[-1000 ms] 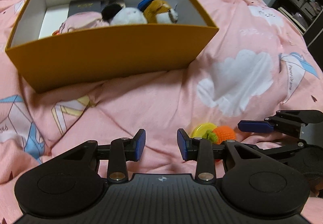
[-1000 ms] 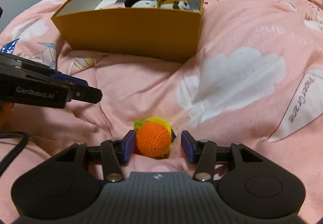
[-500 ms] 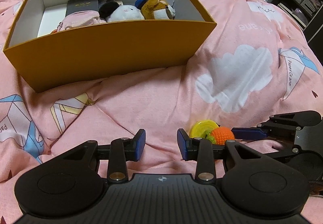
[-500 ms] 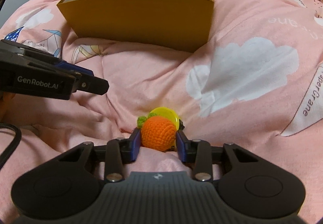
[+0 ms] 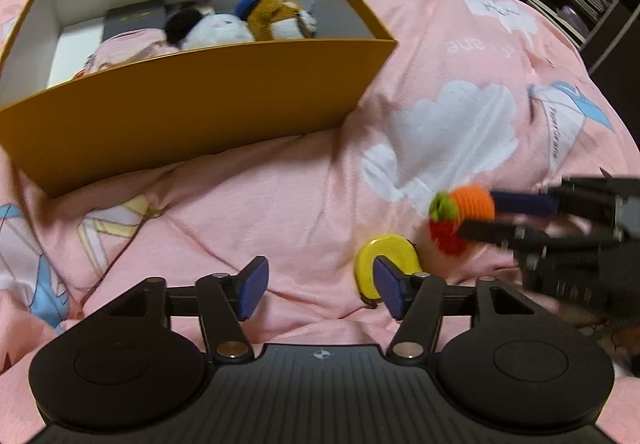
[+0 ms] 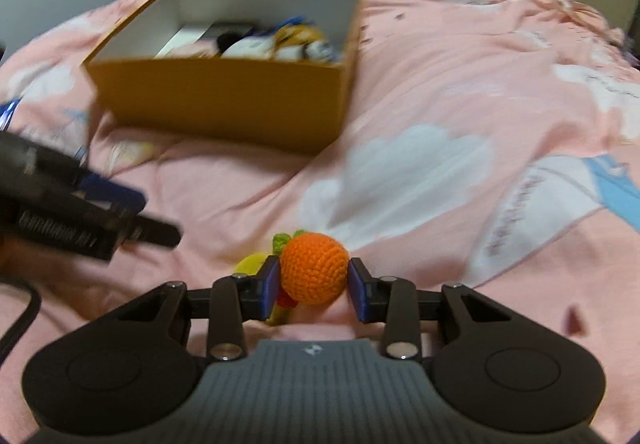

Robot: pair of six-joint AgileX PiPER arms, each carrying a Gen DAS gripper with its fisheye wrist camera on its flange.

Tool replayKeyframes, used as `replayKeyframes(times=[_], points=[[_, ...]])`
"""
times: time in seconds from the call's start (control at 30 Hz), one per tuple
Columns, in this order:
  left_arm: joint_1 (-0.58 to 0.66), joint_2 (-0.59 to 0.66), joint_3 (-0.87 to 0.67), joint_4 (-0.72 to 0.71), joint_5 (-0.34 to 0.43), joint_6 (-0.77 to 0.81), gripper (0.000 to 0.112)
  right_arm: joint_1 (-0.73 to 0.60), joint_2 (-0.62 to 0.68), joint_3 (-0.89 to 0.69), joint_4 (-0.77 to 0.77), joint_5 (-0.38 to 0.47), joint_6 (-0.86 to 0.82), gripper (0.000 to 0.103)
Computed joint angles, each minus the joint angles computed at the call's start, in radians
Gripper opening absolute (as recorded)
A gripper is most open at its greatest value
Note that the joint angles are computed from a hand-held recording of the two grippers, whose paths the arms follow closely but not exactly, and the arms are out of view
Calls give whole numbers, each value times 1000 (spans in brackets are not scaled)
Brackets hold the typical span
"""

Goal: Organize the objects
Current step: 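Grasp the orange crochet fruit with the right gripper while the left grasps the yellow tape measure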

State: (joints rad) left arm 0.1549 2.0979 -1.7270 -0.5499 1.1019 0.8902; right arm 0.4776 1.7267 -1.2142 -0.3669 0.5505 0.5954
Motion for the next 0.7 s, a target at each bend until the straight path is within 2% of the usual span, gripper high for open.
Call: replayKeyframes(times=[0.07, 0.17, 0.23, 0.3, 0.4, 0.5, 0.6, 0.7], points=[[-11, -2, 2, 1, 3, 20, 79, -22, -11, 17, 11, -18, -2, 39], [-33, -5, 3, 7, 0, 56, 81, -37, -29, 43, 1, -41, 12, 38], [-49, 1, 0, 2, 8, 82, 81, -33, -45, 59, -77, -42, 88, 30], [-67, 20, -18, -4, 44, 117, 81, -43, -64, 85, -133, -48, 151, 26], [-97, 46, -30, -12, 77, 172, 81, -107, -86, 127, 8, -107, 60, 25], [-132, 51, -6, 11, 35, 192, 81, -144, -87, 160, 128, -157, -32, 26], [-161, 73, -16, 58, 9, 133, 80, -144, -77, 161, 151, -171, -63, 28], [-170, 114, -58, 83, 40, 61, 75, -142, -68, 162, 150, -178, -70, 29]])
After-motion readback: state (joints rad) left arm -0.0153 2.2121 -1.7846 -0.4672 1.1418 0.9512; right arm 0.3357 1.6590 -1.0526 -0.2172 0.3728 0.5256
